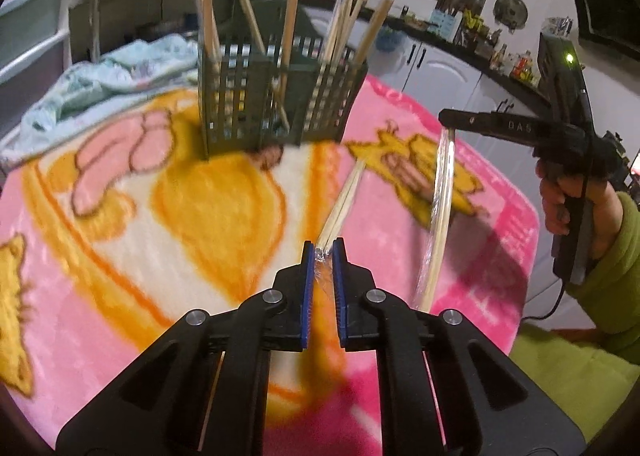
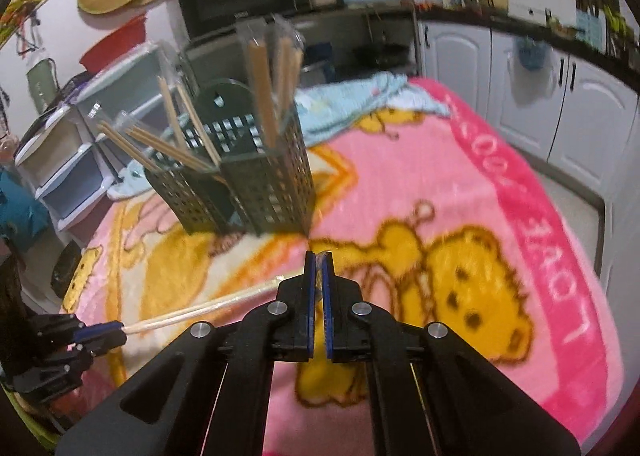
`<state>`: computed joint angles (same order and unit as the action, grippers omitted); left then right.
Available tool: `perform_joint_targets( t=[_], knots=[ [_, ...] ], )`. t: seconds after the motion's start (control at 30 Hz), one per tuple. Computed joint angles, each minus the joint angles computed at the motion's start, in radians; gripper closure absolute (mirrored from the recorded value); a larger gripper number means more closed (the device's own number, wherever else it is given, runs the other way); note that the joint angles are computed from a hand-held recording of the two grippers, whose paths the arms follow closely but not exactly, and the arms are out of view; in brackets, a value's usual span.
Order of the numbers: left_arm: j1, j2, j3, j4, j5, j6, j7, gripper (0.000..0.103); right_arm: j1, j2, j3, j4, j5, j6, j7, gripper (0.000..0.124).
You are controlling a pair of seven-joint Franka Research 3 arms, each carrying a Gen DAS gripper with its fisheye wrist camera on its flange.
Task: Organize utensils
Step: 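Lift and carry the right tool's chopstick into the caddy while the left tool carries its own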
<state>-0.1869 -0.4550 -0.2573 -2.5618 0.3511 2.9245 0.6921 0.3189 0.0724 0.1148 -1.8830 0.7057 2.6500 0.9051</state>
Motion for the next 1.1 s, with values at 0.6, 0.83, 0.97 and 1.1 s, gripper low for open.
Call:
perform_joint_targets(
  t=[0.6,0.83,0.97,1.1],
  knots=[
    [0.105,-0.044,-0.066,0.092,0.138,0.012,-0.08,0.098,0.026,-0.078,-0.009,0.009,0.235,0.058,-0.249,0.121],
    [0.135,-0.048,-0.084,0.136,0.183,0.017,-0.089,0.099,0.037,-0.098,-0.011,0.007,0.277,0.072,-0.29,0.121],
    [0.148,-0.043,-0.088,0.164,0.205,0.024,-0.091,0.099,0.044,-0.107,-0.014,0.011,0.292,0.08,-0.306,0.121],
    [0.161,-0.039,-0.098,0.191,0.228,0.029,-0.094,0.099,0.049,-0.112,-0.016,0.021,0.31,0.083,-0.325,0.121]
  ],
)
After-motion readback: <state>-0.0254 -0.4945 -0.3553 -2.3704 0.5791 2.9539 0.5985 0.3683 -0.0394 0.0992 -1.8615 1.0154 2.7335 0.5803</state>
